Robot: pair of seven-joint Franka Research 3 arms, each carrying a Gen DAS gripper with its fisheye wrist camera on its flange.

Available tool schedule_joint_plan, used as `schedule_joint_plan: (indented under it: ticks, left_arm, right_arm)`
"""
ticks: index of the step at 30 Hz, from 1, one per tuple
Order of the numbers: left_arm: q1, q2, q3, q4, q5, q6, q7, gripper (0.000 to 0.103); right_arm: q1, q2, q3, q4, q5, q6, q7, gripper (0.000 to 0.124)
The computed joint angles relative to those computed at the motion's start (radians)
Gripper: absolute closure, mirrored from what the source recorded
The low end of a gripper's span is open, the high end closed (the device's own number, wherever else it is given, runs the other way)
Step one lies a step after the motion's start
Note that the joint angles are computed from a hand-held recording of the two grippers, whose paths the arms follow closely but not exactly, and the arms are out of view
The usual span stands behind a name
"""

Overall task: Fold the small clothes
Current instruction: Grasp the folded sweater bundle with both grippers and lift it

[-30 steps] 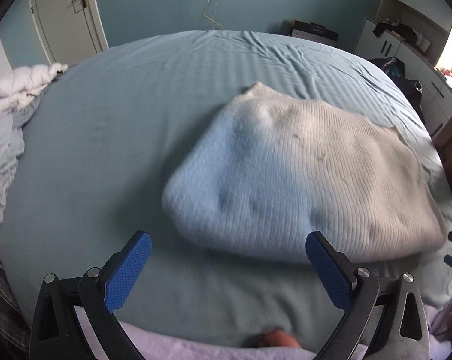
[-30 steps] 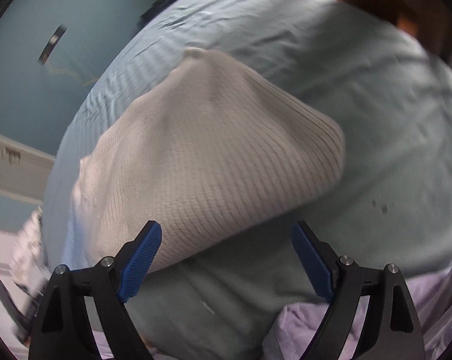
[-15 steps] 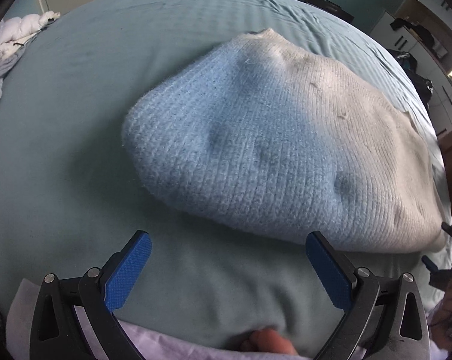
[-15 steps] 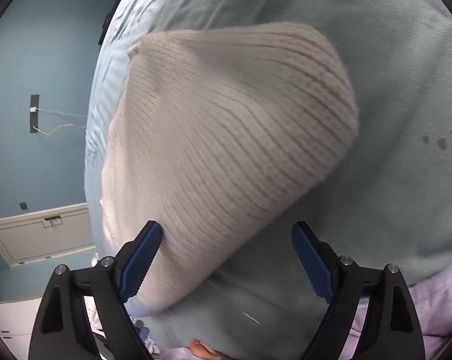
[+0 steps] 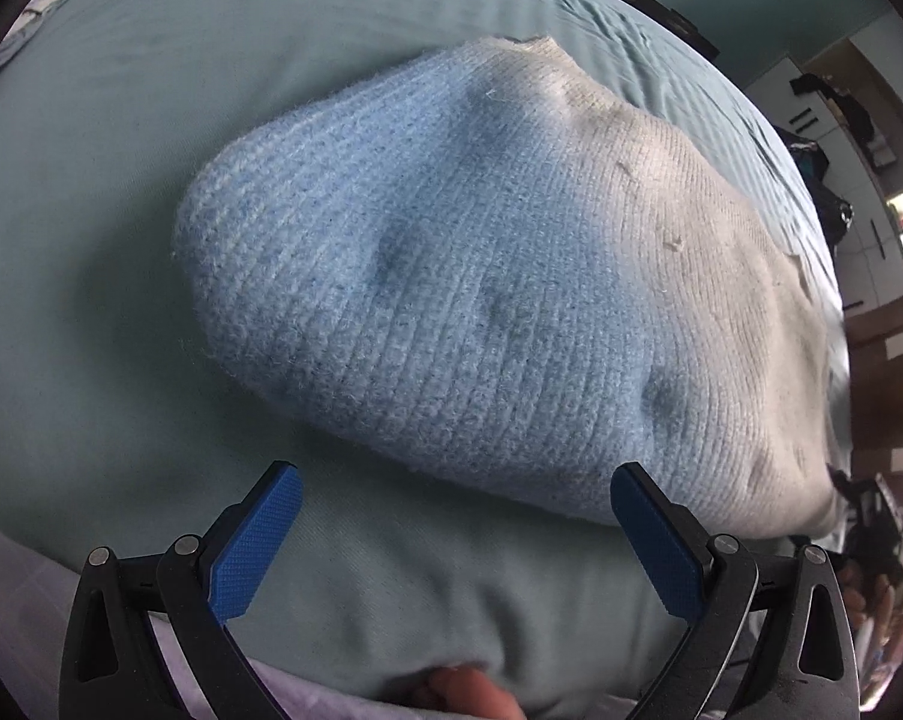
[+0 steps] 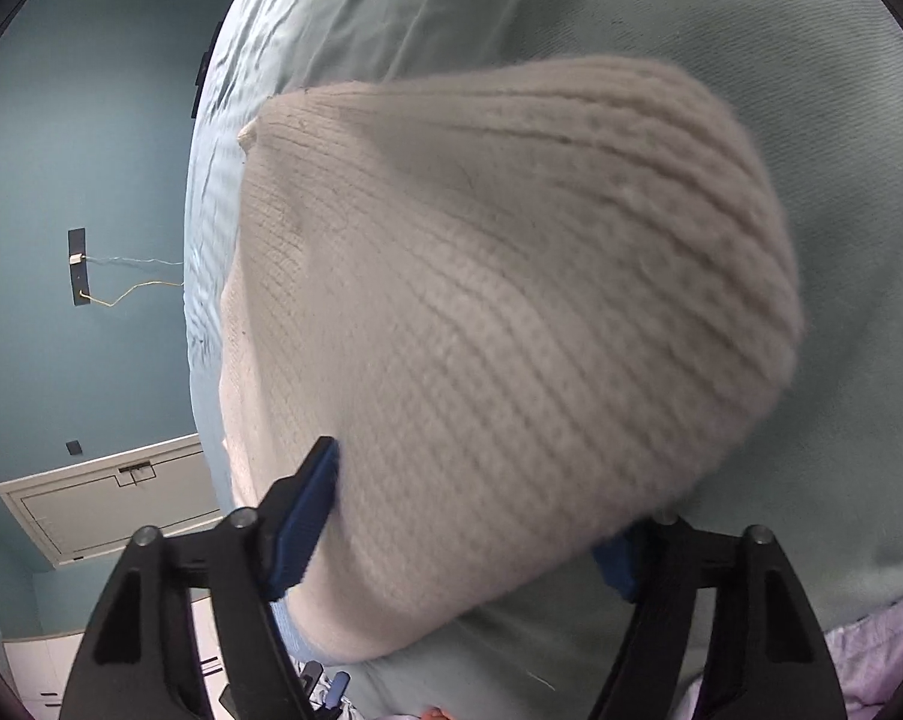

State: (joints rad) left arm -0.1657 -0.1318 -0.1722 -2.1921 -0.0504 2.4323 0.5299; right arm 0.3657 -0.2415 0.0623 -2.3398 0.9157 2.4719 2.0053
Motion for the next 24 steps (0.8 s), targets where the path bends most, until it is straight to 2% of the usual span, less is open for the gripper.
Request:
schedule_joint_plan:
  ticks: [5,9,10,13,16,18,20,21,23,24]
  left_arm:
    - [-0.013,-0.035,0.022,-0.062,-0.134,0.084,0.047,0.000]
    - [-0.059,-0.058,0.070,-0.133,-0.410,0.221,0.168,0.000]
    - [-0.060,-0.054,0.073,-0.131,-0.437,0.225,0.178,0.000]
    - [-0.025,-0.031,0.050,-0.108,-0.363,0.195,0.100,0.000]
    - [-0.007,-0.016,0.044,-0.109,-0.329,0.203,0.049,0.000]
    - [-0.010,0.012,0.051,-0.100,-0.375,0.211,0.072,0.000]
    - [-0.016,0.033,0.051,-0.105,-0.448,0.257,0.118,0.001]
    - [-0.014,0.043,0.048,-0.105,-0.460,0.280,0.129,0.002]
    - [-0.010,0.054,0.043,-0.107,-0.471,0.322,0.154,0.014]
    - [-0.006,0.068,0.042,-0.095,-0.473,0.321,0.163,0.015]
  right_arm:
    - [0.002,-0.051,0.027,-0.030,-0.069,0.062,0.053,0.083]
    - [0.008,-0.073,0.046,-0.041,-0.147,0.113,0.097,0.087]
    - [0.008,-0.076,0.049,-0.041,-0.172,0.112,0.112,0.087]
    - [0.016,-0.074,0.044,-0.043,-0.199,0.119,0.129,0.087]
    - [0.021,-0.075,0.038,-0.046,-0.213,0.118,0.135,0.087]
    - [0.023,-0.057,0.043,-0.032,-0.223,0.126,0.152,0.087]
    - [0.025,-0.049,0.043,-0.025,-0.231,0.128,0.160,0.087]
    - [0.027,-0.039,0.046,-0.016,-0.234,0.132,0.168,0.087]
    - [0.029,-0.041,0.044,-0.020,-0.239,0.135,0.169,0.087]
    - [0.028,-0.041,0.047,-0.020,-0.249,0.137,0.174,0.087]
